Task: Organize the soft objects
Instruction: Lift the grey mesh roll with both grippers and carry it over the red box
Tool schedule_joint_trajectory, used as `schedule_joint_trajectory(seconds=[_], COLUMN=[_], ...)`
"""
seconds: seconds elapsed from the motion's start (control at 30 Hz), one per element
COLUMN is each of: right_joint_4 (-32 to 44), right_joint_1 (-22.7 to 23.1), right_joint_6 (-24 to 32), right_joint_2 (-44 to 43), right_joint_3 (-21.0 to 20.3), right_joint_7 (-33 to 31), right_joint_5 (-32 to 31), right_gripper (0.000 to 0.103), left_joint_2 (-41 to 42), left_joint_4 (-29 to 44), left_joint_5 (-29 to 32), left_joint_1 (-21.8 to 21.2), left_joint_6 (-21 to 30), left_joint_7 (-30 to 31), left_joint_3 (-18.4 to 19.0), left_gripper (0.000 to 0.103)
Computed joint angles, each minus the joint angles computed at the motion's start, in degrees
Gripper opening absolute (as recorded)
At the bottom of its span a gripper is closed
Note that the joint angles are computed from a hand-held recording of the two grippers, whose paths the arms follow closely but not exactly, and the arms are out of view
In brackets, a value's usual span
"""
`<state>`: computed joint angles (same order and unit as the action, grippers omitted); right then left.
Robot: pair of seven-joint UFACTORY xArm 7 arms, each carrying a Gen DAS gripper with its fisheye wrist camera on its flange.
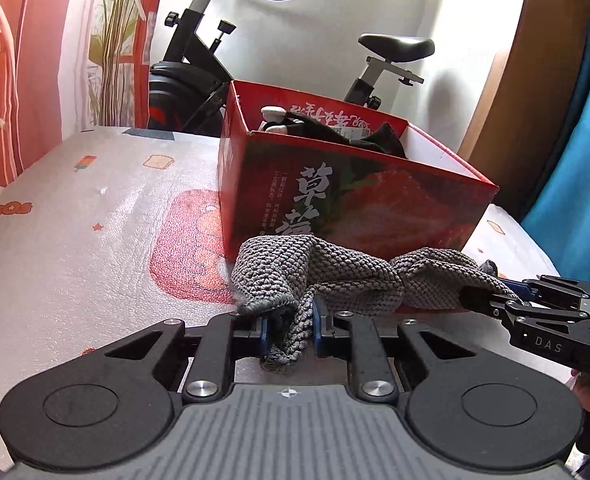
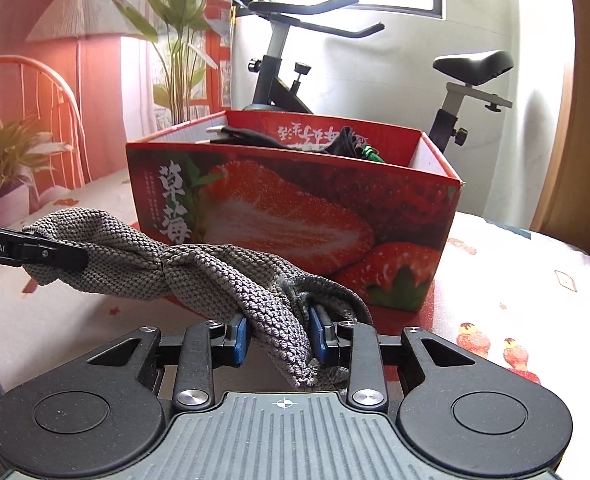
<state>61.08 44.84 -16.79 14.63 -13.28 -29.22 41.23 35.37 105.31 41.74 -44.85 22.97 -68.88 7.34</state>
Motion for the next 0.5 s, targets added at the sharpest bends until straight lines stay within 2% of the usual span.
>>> schedule_joint_trajectory(seconds=[0.17, 0.4, 0.5], right_joint_4=[-2.5, -3.7, -3.5], right_joint_1=[-0.9, -2.5, -4.1], right_joint_6=[-1.9, -3.7, -4.4], right_joint_2=[-2.8, -5.2, -5.8], right_joint_3=[2.8, 6.9, 8.9], right_joint_7=[-1.6, -7.2, -8.5], right_joint_5=[2.7, 8.3, 9.2], right_gripper=[0.028, 0.028, 0.028], left_joint_2=[-2.0, -3.9, -3.8], left_joint_4=[-2.5, -4.4, -3.3], left_joint_5=[2.2, 7.8, 9.3], left_joint_1=[-1.1, -2.0, -1.3], left_joint_6=[-0.9, -1.5, -0.9], left_joint_7=[-2.8, -7.4, -7.0], left_joint_3=[1.0, 1.9, 1.1], left_gripper=[0.020, 0.020, 0.020])
